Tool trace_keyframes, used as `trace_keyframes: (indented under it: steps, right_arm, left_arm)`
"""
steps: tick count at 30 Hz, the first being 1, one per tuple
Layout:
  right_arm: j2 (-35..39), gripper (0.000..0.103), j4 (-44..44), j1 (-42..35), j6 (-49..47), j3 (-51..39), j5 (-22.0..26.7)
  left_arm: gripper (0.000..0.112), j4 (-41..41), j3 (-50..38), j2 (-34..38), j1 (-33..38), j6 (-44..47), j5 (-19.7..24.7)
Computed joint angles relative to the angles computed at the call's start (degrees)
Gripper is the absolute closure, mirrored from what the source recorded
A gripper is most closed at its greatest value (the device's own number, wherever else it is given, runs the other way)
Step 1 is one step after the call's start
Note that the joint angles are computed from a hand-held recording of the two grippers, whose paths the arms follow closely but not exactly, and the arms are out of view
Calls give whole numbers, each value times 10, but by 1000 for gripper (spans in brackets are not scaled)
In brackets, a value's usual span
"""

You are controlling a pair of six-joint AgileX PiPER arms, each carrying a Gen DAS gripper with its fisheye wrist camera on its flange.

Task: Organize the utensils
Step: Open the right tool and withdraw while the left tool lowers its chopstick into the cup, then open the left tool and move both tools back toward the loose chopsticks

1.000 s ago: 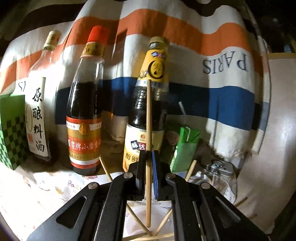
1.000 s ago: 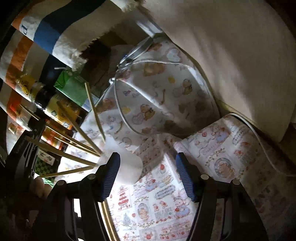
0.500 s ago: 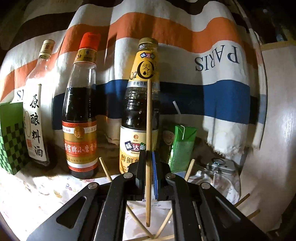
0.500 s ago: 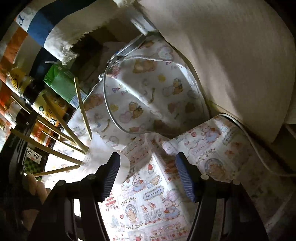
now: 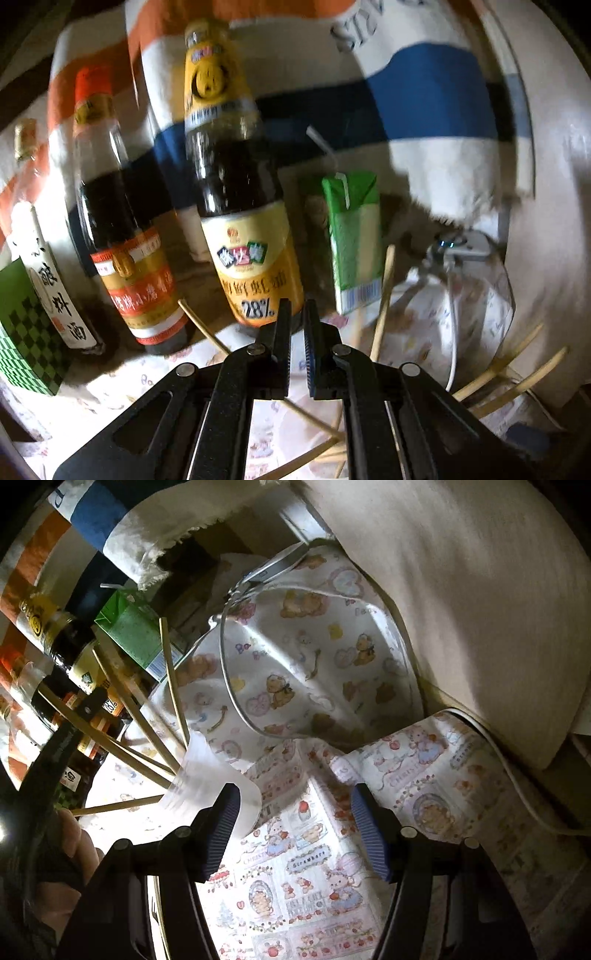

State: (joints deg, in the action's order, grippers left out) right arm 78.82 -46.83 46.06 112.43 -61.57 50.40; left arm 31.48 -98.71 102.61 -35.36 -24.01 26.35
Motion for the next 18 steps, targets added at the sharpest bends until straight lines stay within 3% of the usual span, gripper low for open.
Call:
trace_keyframes:
  steps: [2,5,8,13,15,18]
  right_arm:
    - [-4,38,-5,1,5,2,3]
    - [-9,38,-7,1,10,4,6]
    - [-8,38,-4,-1,7,4,5]
    - [0,38,-2,3,-4,-3,1]
    - [10,38,-6,14,-13,-16,14]
    - [26,38,-5,31,-40,-37,17]
  left_arm:
    - [107,-83,-41,18,12,67,41]
    - [107,-87,-49,22,17,67,55]
    - [107,-102,-15,-3,27,78,30]
    - [107,-100,100,-102,48,67,-48]
    - [95,-95,146,-148,61,50,-73]
    - [76,-154,207,-214,89,99,-93]
